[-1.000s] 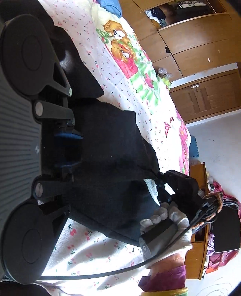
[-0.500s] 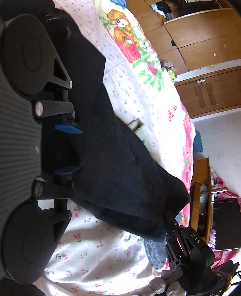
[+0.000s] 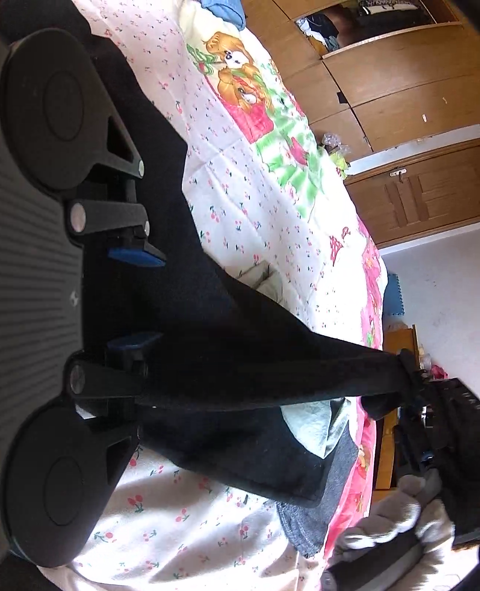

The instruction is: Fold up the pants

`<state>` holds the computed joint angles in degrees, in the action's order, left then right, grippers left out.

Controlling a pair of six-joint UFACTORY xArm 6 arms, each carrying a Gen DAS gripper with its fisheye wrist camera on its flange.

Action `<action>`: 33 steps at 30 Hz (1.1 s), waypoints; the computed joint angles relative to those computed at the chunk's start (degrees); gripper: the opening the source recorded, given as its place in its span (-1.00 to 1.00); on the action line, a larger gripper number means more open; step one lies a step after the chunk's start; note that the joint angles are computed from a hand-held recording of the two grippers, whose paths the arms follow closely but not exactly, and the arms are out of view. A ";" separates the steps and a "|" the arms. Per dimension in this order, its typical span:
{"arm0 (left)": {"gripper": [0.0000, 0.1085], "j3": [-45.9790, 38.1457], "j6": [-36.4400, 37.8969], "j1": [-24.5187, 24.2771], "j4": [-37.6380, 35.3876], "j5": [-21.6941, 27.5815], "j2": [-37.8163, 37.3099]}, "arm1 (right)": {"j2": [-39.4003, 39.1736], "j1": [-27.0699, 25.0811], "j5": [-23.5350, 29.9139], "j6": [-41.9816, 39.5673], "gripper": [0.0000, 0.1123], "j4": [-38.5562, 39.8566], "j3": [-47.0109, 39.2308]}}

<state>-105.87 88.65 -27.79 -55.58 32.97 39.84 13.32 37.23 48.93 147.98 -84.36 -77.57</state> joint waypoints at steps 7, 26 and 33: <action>-0.02 1.22 1.01 1.62 -3.24 1.07 -0.34 | 0.44 8.50 12.40 -7.13 -0.90 0.23 -1.37; 0.01 5.25 6.93 1.03 -3.41 -0.68 -1.08 | 2.40 15.30 32.93 -22.54 -0.74 20.97 -3.01; 0.01 6.26 13.16 0.93 -6.71 -1.05 -1.71 | 2.54 16.75 41.10 -22.81 -0.69 16.74 -5.89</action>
<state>-99.62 101.80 -26.86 -62.29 31.91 38.13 15.87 53.98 90.04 125.18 -67.62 -83.47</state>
